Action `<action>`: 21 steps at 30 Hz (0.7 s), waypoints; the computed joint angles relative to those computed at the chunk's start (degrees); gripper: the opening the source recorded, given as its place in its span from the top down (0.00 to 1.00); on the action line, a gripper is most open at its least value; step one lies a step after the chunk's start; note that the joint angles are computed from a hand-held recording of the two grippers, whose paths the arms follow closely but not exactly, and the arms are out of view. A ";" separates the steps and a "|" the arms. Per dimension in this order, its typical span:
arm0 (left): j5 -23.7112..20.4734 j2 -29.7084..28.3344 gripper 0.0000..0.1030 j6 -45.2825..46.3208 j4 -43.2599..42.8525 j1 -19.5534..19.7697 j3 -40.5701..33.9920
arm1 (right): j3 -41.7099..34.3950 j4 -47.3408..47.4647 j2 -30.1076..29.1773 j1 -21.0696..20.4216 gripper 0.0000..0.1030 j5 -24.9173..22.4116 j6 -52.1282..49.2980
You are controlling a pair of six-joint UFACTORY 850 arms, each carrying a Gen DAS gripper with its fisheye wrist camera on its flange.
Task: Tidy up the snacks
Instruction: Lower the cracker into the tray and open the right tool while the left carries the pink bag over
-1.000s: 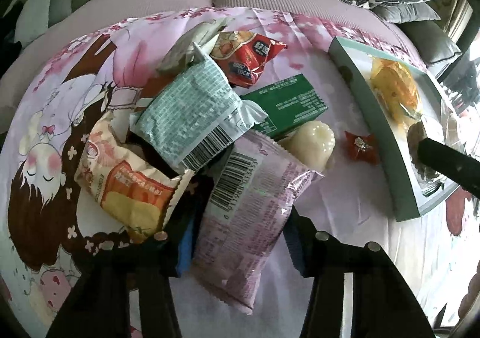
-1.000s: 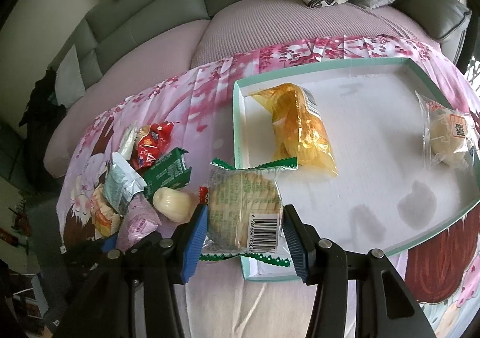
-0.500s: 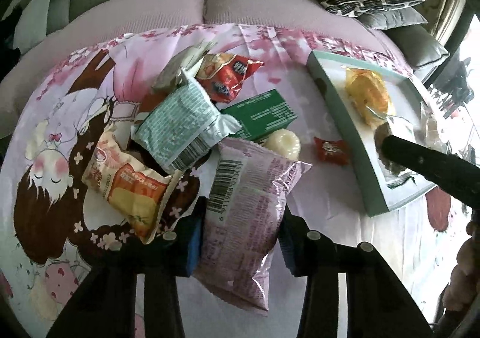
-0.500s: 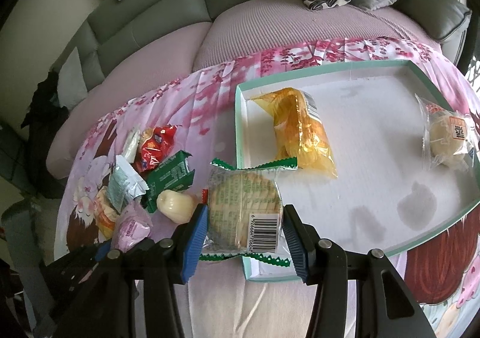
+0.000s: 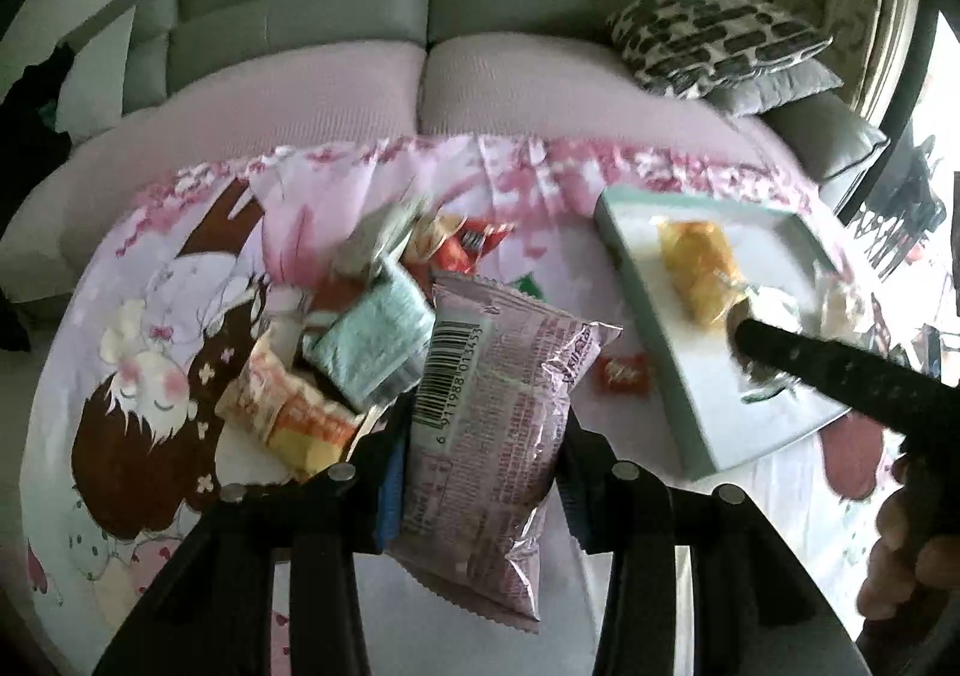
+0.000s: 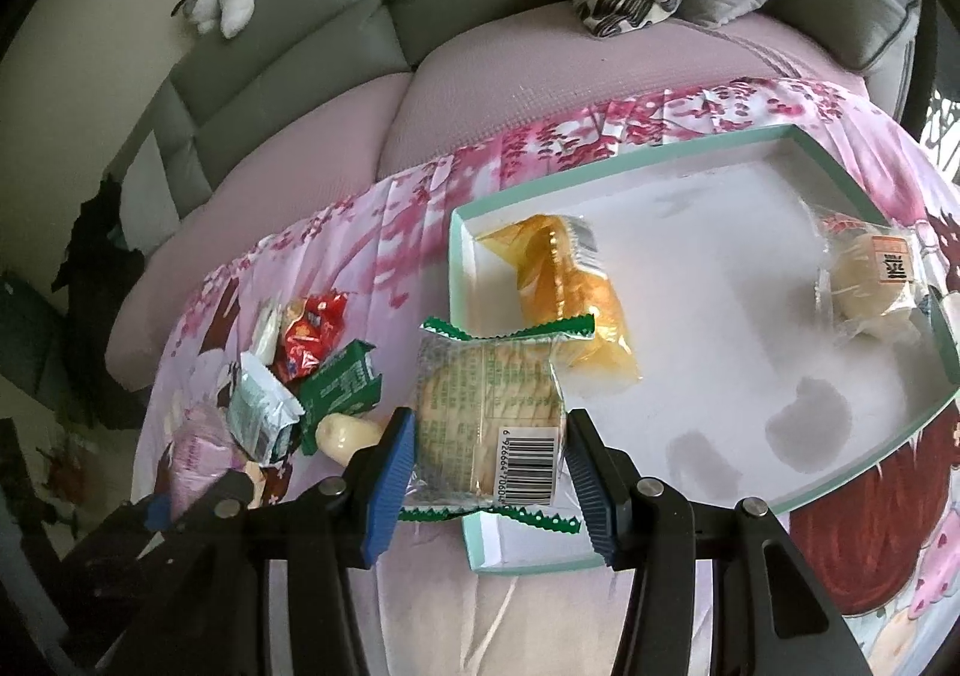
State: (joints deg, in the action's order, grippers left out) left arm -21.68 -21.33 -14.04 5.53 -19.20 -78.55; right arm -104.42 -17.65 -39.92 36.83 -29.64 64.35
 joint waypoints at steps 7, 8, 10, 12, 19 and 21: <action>-0.91 -1.88 0.57 3.04 -3.38 -1.34 -3.41 | 3.07 -3.72 2.03 -1.25 0.48 0.07 5.83; -0.98 -2.11 0.57 3.62 -3.93 -1.60 -3.76 | 3.55 -4.80 2.34 -1.48 0.48 -0.44 7.32; -1.29 -2.84 0.57 7.71 -8.12 -1.96 -4.90 | 4.07 -7.02 2.71 -1.82 0.48 -2.40 9.86; -1.85 -3.84 0.57 11.89 -12.38 -2.51 -6.37 | 4.55 -9.80 3.00 -2.14 0.48 -5.36 12.92; -4.88 -9.36 0.57 19.84 -18.98 -5.51 -13.38 | 8.87 -11.37 5.38 -4.09 0.48 -6.93 18.08; -5.92 -11.13 0.57 20.53 -18.84 -6.70 -15.58 | 10.57 -12.04 6.34 -4.68 0.48 -6.59 19.64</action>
